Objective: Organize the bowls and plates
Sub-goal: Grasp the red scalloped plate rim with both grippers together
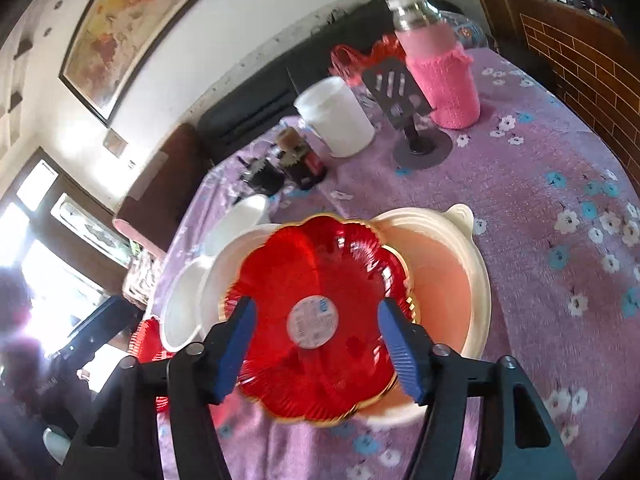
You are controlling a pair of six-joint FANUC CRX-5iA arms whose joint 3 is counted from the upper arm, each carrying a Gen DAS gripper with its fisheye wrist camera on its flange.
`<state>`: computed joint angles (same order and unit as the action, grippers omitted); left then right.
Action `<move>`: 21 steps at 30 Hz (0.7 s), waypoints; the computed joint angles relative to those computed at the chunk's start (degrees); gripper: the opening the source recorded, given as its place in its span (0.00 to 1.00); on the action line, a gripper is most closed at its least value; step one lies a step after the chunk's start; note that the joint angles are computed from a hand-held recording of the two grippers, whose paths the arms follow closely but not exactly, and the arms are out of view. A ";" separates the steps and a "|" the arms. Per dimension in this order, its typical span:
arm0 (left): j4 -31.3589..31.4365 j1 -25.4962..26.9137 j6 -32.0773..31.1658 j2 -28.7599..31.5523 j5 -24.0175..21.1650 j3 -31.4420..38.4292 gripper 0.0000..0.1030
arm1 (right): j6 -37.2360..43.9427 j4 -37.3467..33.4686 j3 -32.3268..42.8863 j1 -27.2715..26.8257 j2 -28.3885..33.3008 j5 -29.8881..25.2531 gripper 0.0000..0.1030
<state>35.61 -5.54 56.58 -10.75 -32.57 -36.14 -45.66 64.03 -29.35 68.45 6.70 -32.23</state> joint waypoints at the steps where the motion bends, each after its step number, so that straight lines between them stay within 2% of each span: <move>1: 0.13 -0.05 1.20 1.83 -0.77 0.99 1.00 | 2.01 -2.11 0.93 0.28 0.61 -1.55 0.65; 3: 5.27 -0.35 -1.39 5.86 -2.14 1.62 0.99 | 3.24 -3.74 1.33 0.32 1.04 -2.90 0.65; 4: 5.79 -0.59 -1.56 7.21 -2.51 2.18 0.96 | 3.71 -4.29 1.40 0.19 1.27 -3.06 0.65; 8: 2.73 -2.08 0.37 12.36 -4.40 5.87 0.83 | 8.14 -8.45 2.50 0.04 2.38 -3.43 0.65; 11: 1.26 -2.78 0.59 14.39 -5.52 7.04 0.72 | 8.66 -8.79 2.25 -0.52 2.74 -2.53 0.65; 13: 1.33 -3.18 -0.25 15.69 -6.54 7.51 0.60 | 8.35 -8.73 1.81 -0.85 2.64 -1.42 0.65; 15: -0.78 -3.83 0.76 15.44 -4.97 7.57 0.58 | 9.03 -9.52 1.98 -0.72 2.88 -1.67 0.65; 16: 0.92 -3.95 -1.14 15.20 -4.51 6.91 0.48 | 8.93 -9.52 1.89 -0.72 2.91 -1.59 0.62; 18: 6.94 -3.68 -6.61 15.49 -6.55 5.85 0.28 | 7.89 -8.95 1.37 -0.91 2.76 -1.09 0.54; 19: 6.73 -3.89 -6.38 15.41 -6.34 5.90 0.26 | 7.04 -8.32 0.96 -1.13 2.58 -0.52 0.47; 21: 3.88 -5.11 -4.91 14.16 -3.26 5.60 0.26 | 6.40 -8.53 0.65 -1.21 2.44 -0.22 0.42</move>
<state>39.49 -10.65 51.68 3.41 -35.83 -30.54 -39.27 55.50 -28.70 67.25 9.15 -32.45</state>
